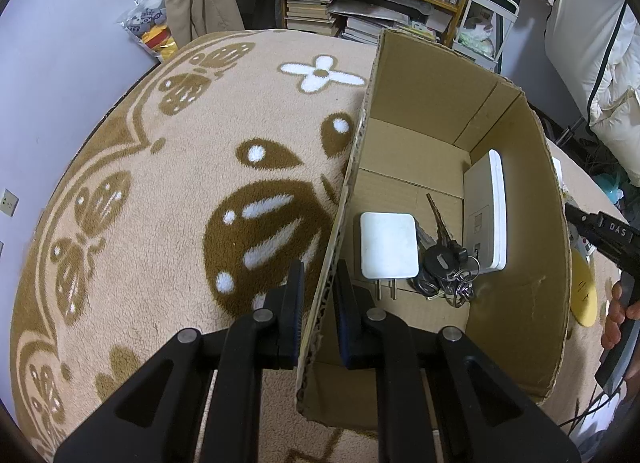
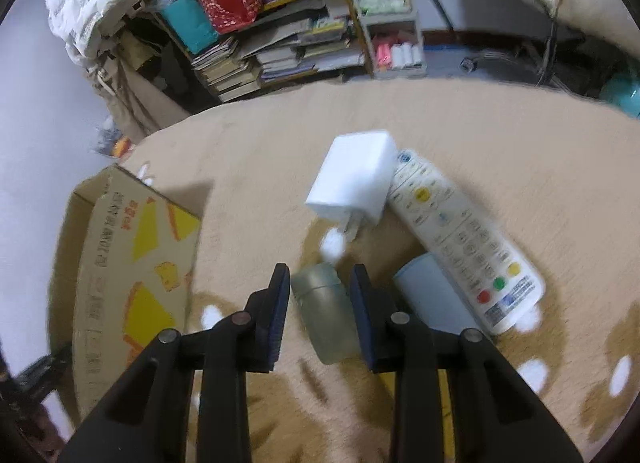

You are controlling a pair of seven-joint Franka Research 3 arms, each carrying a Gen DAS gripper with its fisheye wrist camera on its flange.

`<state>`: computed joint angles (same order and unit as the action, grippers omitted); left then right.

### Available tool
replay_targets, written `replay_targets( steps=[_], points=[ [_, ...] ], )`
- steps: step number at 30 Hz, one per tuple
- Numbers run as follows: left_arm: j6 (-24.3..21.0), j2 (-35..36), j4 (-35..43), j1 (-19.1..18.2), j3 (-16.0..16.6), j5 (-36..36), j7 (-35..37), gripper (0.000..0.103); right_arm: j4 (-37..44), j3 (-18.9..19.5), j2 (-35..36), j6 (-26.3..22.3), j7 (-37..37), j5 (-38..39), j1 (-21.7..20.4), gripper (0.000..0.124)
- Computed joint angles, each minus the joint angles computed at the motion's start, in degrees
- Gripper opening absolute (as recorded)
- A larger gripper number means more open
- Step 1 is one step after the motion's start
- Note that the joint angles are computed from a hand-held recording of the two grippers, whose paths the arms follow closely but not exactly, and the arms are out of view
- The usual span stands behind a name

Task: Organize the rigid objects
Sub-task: 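Grasp the green cartoon jar with the right gripper, then carry the green jar into the box and open the right gripper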

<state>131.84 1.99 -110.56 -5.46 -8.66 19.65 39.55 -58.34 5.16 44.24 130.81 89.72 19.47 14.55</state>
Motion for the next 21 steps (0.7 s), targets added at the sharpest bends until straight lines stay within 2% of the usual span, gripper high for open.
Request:
replay_targets(
  steps=[2,4,6,11,15,21],
  points=[
    [0.1,0.0,0.0,0.0,0.0,-0.1,0.0,0.014,0.7,-1.1,0.5,-1.6,1.6,-1.6,1.0,0.033],
    [0.2,0.0,0.0,0.0,0.0,-0.3,0.1,0.014,-0.7,-2.4,0.1,-1.2,1.6,-4.5,2.5,0.033],
    [0.2,0.0,0.0,0.0,0.0,-0.1,0.0,0.014,-2.3,-1.8,-0.4,-0.7,0.8,-4.7,2.4,0.032],
    [0.2,0.0,0.0,0.0,0.0,-0.2,0.0,0.014,-8.7,-3.5,-3.3,5.0,1.9,-8.1,4.6,0.029],
    [0.4,0.0,-0.1,0.0,0.0,-0.2,-0.1,0.014,-10.0,-3.9,-4.4,5.9,3.9,-9.6,5.2,0.029],
    [-0.5,0.3,0.5,-0.3,-0.1,1.3,-0.1,0.011,-13.9,-2.2,-8.4,10.5,1.6,-8.5,4.6,0.029]
  ],
)
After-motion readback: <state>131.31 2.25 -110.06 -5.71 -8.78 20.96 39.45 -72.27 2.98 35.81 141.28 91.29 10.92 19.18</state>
